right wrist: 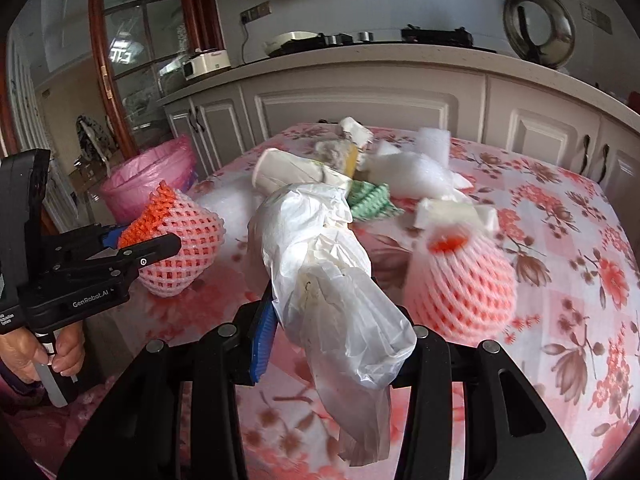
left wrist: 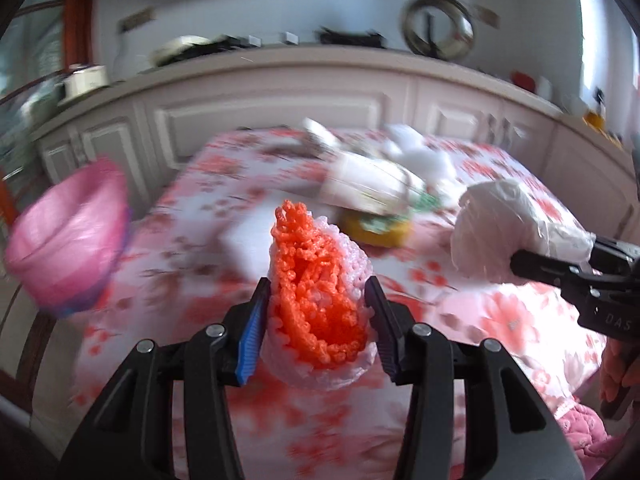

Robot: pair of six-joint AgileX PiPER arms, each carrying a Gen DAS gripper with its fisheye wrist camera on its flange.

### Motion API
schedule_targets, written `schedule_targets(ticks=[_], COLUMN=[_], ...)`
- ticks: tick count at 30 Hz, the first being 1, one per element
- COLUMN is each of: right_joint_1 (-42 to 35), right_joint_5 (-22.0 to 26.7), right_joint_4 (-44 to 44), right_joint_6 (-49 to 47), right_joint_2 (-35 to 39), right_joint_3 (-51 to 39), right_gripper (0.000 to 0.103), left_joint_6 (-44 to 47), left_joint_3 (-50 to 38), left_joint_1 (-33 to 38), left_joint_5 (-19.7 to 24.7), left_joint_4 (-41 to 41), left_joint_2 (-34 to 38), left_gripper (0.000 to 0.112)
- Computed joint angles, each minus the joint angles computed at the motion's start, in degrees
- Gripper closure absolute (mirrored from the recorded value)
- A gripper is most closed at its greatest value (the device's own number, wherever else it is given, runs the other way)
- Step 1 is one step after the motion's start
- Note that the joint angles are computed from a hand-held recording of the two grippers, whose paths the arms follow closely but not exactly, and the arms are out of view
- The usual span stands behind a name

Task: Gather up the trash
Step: 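Carry both held items to the pink bin and release them inside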

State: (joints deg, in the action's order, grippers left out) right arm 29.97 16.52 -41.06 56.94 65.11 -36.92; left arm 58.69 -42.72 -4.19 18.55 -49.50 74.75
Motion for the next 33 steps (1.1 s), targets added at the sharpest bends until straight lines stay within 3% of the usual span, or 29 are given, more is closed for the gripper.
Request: schedule_targets(ticks=[6, 12, 14, 18, 24, 28, 33], right_joint_1=[7.6, 10.2, 9.6, 8.9, 9.4, 8.6, 8.4], right_joint_5=[-1.3, -4.6, -6.6, -7.6, -3.3, 4.6, 18.2], right_joint_4=[-19.6, -31.1, -25.8, -5.5, 22.4, 36.5, 40.0], right_joint_6=[18.6, 28.1, 22.1, 0.4, -29.6, -43.3, -46.0], right_joint_2=[8.4, 18.7, 22.5, 30.6, 43.4, 53.7, 69.5], right_joint_3=[-8.5, -19.7, -24.9, -36.4, -56.8, -74.7, -103.4], right_gripper=[0.062, 0.062, 0.061, 0.061, 0.061, 0.061, 0.061], left_joint_6=[15.1, 19.6, 21.4, 27.0, 24.0, 17.5, -2.1], left_joint_3=[2.5, 0.2, -1.5, -6.1, -17.4, -26.4, -39.6], left_joint_1=[12.7, 22.1, 24.5, 28.2, 31.1, 31.8, 32.7], left_joint_5=[0.6, 2.0, 2.1, 0.5, -2.0, -3.6, -2.0], left_joint_4=[-16.0, -21.5, -23.0, -27.8, -26.4, -20.0, -3.0], left_joint_2=[-4.7, -4.2, -3.0, 0.9, 10.4, 18.0, 27.7], left_gripper=[0.066, 0.065, 0.065, 0.065, 0.065, 0.064, 0.064])
